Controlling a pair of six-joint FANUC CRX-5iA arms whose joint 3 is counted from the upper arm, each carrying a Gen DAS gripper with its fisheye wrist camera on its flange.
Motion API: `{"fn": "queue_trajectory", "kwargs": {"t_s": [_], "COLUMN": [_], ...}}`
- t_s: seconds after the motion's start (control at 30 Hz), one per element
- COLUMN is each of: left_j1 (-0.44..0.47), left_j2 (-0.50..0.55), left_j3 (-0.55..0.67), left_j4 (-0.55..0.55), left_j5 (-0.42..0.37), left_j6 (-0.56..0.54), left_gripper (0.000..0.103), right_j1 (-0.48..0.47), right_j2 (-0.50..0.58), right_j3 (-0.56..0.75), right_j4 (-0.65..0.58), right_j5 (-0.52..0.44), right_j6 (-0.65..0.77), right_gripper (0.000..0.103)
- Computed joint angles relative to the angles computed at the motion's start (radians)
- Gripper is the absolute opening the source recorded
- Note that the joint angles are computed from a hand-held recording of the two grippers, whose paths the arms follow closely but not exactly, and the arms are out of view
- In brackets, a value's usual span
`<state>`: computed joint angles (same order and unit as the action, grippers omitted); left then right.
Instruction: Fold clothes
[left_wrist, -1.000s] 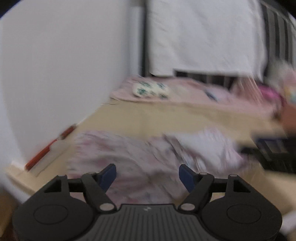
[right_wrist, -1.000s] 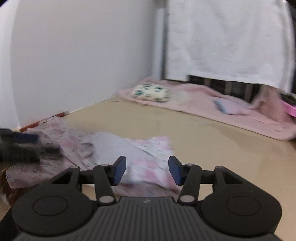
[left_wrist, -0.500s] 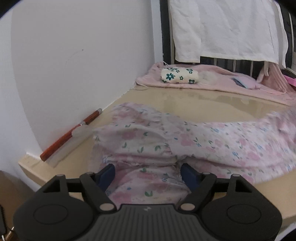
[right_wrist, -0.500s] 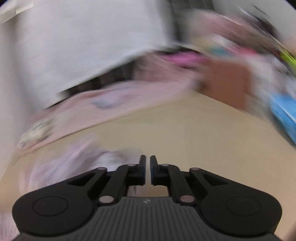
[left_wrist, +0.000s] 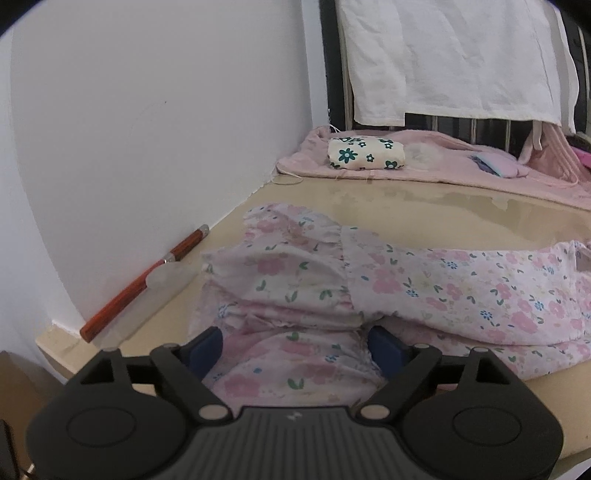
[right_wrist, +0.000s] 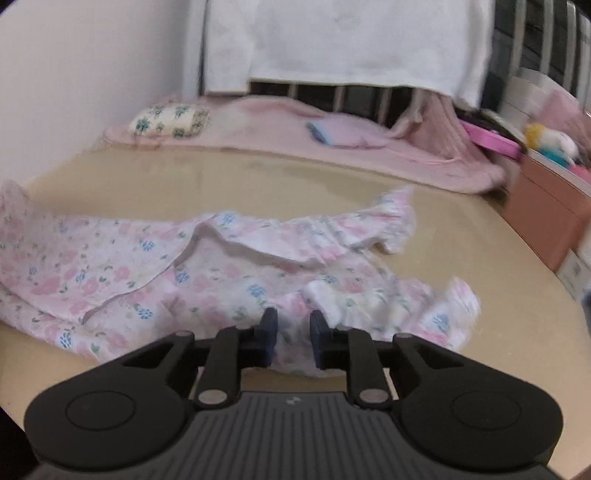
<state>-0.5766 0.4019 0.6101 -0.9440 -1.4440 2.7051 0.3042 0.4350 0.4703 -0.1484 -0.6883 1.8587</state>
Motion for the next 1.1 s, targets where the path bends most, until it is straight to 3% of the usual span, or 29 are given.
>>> {"fn": "queue_trajectory", "kwargs": {"t_s": [0.1, 0.17, 0.23, 0.3, 0.33, 0.37, 0.4, 0.43, 0.47, 0.5, 0.57, 0.6, 0.8, 0.87, 0.93, 1.0, 1.03, 1.1], "left_j1": [0.018, 0.043, 0.085, 0.138, 0.156, 0.172, 0.182, 0.191, 0.192, 0.192, 0.195, 0.201, 0.333, 0.349, 0.358, 0.387, 0.396, 0.395], "left_j2": [-0.027, -0.058, -0.106, -0.131, -0.123, -0.107, -0.097, -0.089, -0.092, -0.098, -0.115, -0.129, -0.174, -0.139, -0.097, -0.055, -0.032, 0.039], "left_j3": [-0.021, -0.035, -0.074, -0.097, -0.081, -0.057, -0.048, -0.043, -0.053, -0.067, -0.099, -0.119, -0.18, -0.122, -0.051, 0.0, 0.029, 0.134], "left_j4": [0.046, 0.102, 0.185, 0.281, 0.319, 0.352, 0.372, 0.389, 0.391, 0.389, 0.391, 0.397, 0.564, 0.552, 0.538, 0.574, 0.572, 0.524], "left_j5": [0.02, 0.058, 0.156, 0.238, 0.232, 0.213, 0.205, 0.199, 0.211, 0.226, 0.268, 0.297, 0.535, 0.521, 0.49, 0.493, 0.488, 0.422], "left_j6": [0.005, 0.045, 0.073, 0.049, 0.029, 0.008, -0.003, -0.011, -0.003, 0.009, 0.037, 0.053, 0.07, 0.092, 0.095, 0.08, 0.086, 0.123], "left_gripper": [0.088, 0.087, 0.086, 0.084, 0.072, 0.053, 0.043, 0.023, 0.01, 0.01, 0.005, 0.004, 0.003, 0.002, 0.002, 0.002, 0.002, 0.002], "right_j1": [-0.032, -0.084, -0.152, -0.159, -0.152, -0.131, -0.102, -0.075, -0.058, -0.061, -0.082, -0.088, -0.067, -0.049, -0.061, -0.091, -0.105, -0.081], "right_j2": [-0.023, -0.031, -0.029, 0.033, 0.074, 0.095, 0.098, 0.098, 0.102, 0.119, 0.164, 0.178, 0.213, 0.254, 0.294, 0.26, 0.212, 0.145], "right_j3": [0.022, 0.084, 0.152, 0.263, 0.329, 0.357, 0.348, 0.327, 0.32, 0.34, 0.407, 0.428, 0.486, 0.565, 0.666, 0.631, 0.551, 0.423], "right_j4": [-0.024, -0.226, -0.461, -0.537, -0.554, -0.535, -0.485, -0.436, -0.405, -0.417, -0.479, -0.502, -0.506, -0.451, -0.471, -0.569, -0.625, -0.617], "right_j5": [-0.075, -0.167, -0.288, -0.447, -0.528, -0.556, -0.532, -0.491, -0.468, -0.481, -0.539, -0.554, -0.402, -0.414, -0.523, -0.577, -0.557, -0.464], "right_j6": [-0.023, 0.113, 0.256, 0.272, 0.262, 0.251, 0.234, 0.212, 0.184, 0.164, 0.135, 0.118, 0.018, -0.007, 0.05, 0.224, 0.349, 0.526], "right_gripper": [0.022, 0.03, 0.037, 0.037, 0.037, 0.037, 0.037, 0.037, 0.036, 0.034, 0.006, 0.001, 0.0, 0.001, 0.01, 0.048, 0.076, 0.084]}}
